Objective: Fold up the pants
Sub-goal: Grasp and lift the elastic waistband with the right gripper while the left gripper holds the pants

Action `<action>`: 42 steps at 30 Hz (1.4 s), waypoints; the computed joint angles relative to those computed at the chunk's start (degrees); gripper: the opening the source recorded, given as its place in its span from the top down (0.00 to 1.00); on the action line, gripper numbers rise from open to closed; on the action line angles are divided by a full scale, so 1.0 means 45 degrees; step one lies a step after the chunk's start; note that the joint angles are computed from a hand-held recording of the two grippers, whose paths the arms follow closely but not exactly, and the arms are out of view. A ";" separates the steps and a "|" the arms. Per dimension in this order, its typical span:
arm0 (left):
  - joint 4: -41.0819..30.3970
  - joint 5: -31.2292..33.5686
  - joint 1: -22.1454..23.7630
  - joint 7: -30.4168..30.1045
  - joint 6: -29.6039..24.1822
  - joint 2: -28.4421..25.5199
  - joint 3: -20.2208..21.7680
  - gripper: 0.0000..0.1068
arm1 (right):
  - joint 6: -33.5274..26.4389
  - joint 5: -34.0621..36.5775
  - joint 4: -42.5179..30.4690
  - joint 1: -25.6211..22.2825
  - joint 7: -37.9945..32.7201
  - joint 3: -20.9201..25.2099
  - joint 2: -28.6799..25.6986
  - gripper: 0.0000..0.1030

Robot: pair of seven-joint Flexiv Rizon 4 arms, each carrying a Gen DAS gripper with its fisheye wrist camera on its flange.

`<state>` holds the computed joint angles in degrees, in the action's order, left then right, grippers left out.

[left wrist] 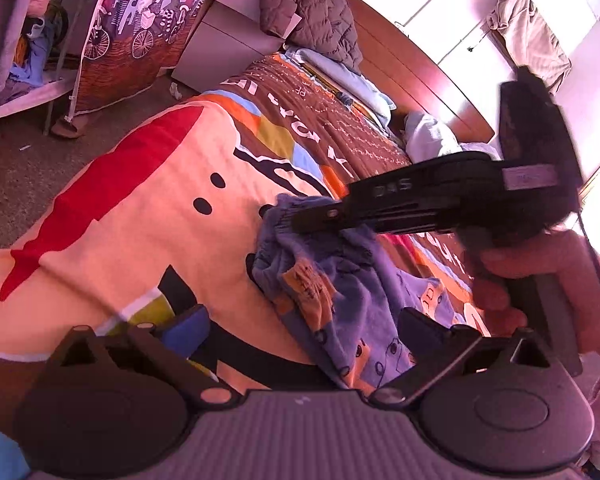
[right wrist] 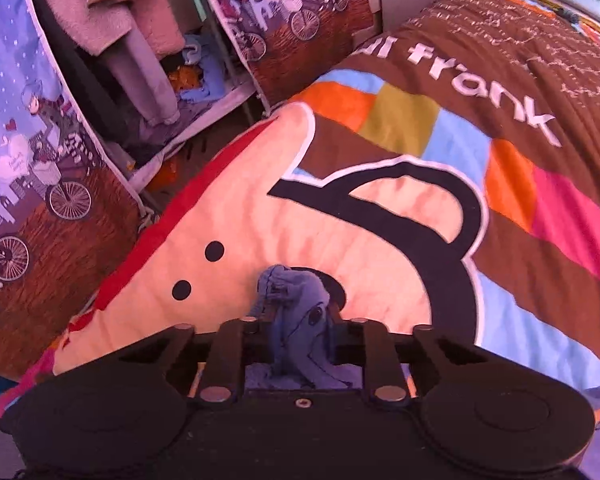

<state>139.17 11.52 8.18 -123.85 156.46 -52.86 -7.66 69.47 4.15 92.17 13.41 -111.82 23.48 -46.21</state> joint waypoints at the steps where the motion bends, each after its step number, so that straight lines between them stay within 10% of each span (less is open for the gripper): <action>1: -0.0009 -0.0035 -0.0019 -0.0009 0.0023 -0.0017 0.0006 0.04 | 0.0099 0.0073 0.0107 -0.0115 -0.0095 0.0091 0.0104 0.83; 22: -0.0526 -0.0988 -0.1364 0.1816 0.1067 0.0034 0.0490 0.04 | -0.0348 0.5860 0.1262 -0.4838 -0.6519 0.3958 0.2261 0.85; 42: -0.1992 -0.0704 -0.1153 0.2610 0.1291 -0.0771 -0.0057 0.04 | -0.1102 0.8087 0.1486 -0.2682 -0.8497 0.1092 0.3859 0.85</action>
<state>130.21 8.35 3.00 -112.10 162.27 -56.32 -7.92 64.51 40.55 98.86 1.33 -150.06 28.40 -28.85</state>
